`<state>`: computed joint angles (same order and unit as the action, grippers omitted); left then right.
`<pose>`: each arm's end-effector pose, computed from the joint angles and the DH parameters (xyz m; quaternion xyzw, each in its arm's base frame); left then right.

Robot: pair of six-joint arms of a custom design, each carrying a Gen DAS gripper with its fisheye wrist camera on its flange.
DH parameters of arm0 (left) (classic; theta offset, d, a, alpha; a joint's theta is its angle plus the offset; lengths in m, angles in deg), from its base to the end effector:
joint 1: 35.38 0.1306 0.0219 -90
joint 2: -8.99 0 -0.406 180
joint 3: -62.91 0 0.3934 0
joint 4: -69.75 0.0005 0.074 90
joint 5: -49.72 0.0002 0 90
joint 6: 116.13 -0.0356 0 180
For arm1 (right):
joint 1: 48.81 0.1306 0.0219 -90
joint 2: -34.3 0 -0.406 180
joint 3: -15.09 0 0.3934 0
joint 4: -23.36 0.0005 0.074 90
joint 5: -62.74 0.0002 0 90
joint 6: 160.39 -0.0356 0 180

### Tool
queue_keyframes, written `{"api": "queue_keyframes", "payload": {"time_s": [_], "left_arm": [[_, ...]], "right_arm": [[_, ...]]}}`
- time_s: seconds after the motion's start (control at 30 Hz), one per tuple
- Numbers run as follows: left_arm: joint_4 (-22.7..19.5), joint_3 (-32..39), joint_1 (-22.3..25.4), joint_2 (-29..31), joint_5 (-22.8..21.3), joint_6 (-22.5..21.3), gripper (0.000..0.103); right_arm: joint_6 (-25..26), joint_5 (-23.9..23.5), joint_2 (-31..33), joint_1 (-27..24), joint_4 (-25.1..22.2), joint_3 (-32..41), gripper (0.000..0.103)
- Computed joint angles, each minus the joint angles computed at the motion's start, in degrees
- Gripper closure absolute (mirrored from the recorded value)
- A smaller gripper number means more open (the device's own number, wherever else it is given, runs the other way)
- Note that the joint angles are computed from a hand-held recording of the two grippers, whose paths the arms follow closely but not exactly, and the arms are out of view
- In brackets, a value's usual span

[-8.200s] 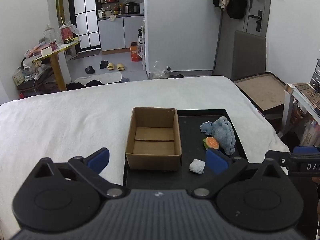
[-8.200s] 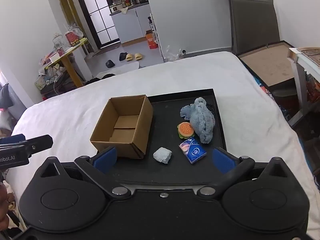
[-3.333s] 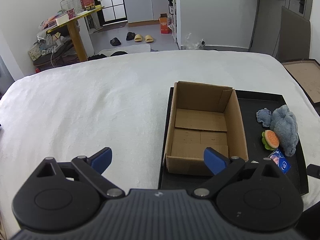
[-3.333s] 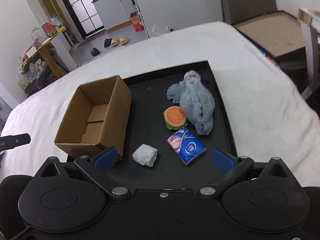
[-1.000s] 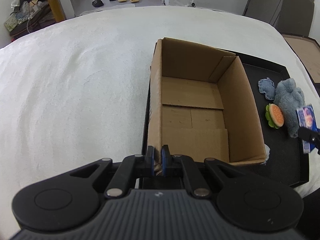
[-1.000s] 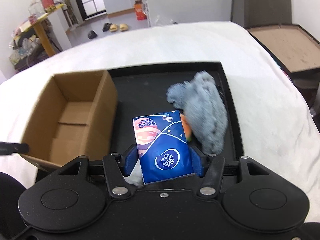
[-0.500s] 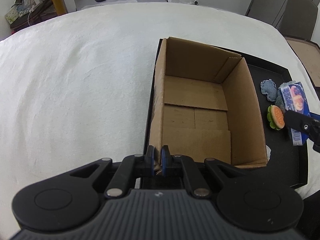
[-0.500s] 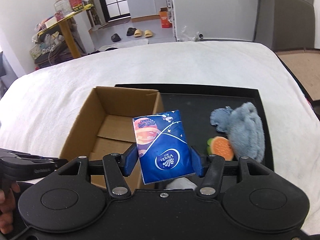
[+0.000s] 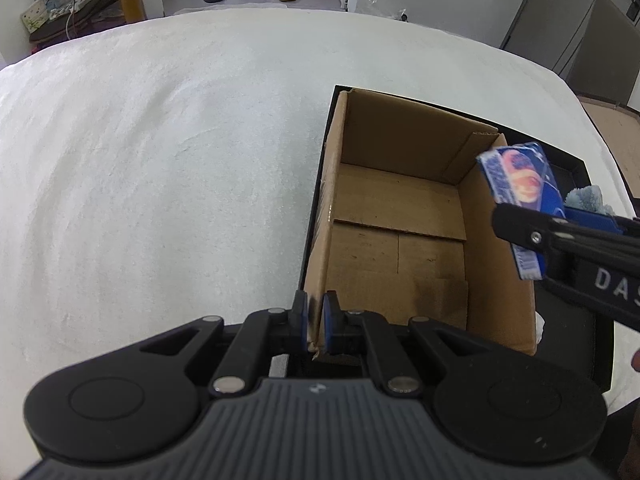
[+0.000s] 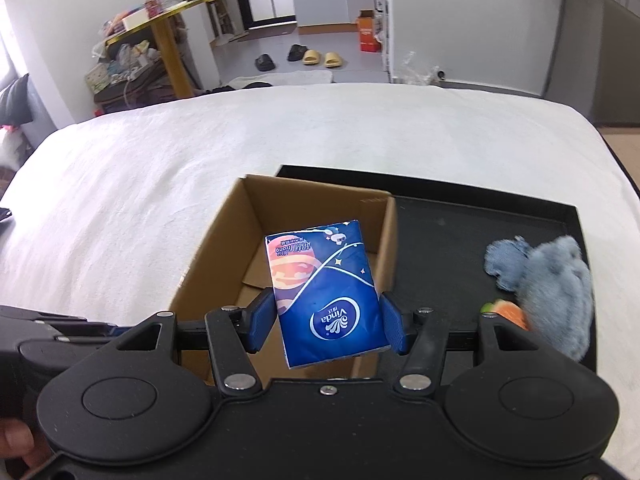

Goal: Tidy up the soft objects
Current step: 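Lift the tissue packet with the right gripper and carry it over the box, then open the right gripper to drop the packet into the box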

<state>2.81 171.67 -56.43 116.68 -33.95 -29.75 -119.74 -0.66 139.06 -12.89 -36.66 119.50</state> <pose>0.5426 -0.2136 0.4248 0.2199 0.9514 -0.0850 0.1981 0.4720 0.3216 0.4287 0.1684 0.9275 0.0049 0.3337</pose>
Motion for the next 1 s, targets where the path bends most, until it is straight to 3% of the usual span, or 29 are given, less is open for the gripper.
{"api": "queue_keyframes", "payload": {"time_s": [0.37,0.5,1.0], "left_arm": [[-0.67,1.74,1.2,1.75,3.21,1.44,0.095],[-0.68,1.67,1.42,1.76,3.73,2.07,0.094],[1.76,-1.01,0.21,-1.0,0.35,1.56,0.093]], "right_arm": [[7.75,-0.03,4.98,-1.18,3.52,5.77,0.047],[10.77,0.12,4.94,-1.24,7.27,5.35,0.032],[0.88,3.21,-2.87,-0.34,3.89,-4.14,0.03]]}}
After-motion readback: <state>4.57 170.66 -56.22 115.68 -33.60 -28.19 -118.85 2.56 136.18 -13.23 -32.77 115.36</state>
